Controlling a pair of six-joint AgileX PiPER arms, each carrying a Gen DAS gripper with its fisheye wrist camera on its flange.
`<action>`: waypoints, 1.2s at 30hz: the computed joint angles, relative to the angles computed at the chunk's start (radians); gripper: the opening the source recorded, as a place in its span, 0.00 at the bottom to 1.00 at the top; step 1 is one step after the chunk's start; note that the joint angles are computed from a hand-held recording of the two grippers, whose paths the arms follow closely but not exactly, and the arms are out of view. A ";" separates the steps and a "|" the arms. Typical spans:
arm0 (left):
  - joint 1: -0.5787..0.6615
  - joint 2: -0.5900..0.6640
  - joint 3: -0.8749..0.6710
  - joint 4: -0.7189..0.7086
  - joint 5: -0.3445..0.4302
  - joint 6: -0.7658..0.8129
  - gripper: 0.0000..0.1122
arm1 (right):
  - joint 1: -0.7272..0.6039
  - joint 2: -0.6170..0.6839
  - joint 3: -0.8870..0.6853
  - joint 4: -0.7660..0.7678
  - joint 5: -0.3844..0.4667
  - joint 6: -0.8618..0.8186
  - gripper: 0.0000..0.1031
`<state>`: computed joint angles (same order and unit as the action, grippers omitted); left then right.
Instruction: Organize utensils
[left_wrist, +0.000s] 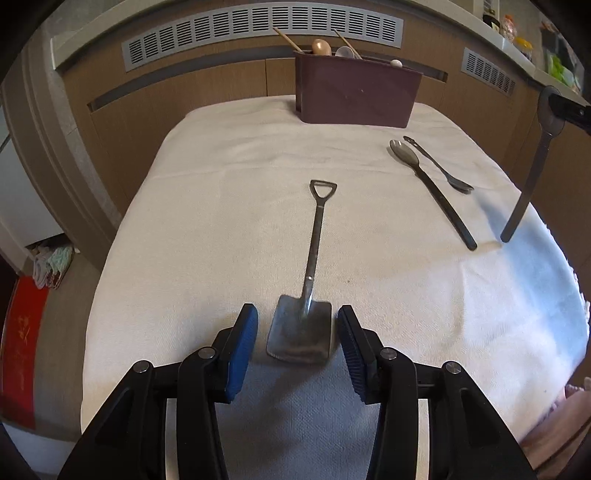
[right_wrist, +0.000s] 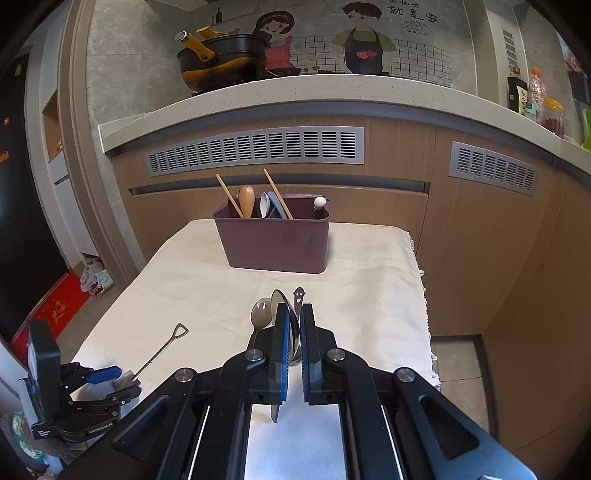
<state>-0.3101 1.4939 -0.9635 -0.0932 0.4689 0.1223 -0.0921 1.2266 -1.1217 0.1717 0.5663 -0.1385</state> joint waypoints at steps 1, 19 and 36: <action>0.000 0.001 -0.003 0.007 -0.004 -0.009 0.31 | 0.002 -0.006 0.003 -0.012 -0.005 0.009 0.05; 0.094 0.043 -0.248 -0.196 0.167 0.262 0.24 | -0.010 -0.021 0.010 -0.019 -0.004 0.024 0.05; -0.039 0.648 -1.045 0.033 0.647 0.101 0.36 | 0.003 -0.016 0.017 -0.008 0.006 -0.001 0.05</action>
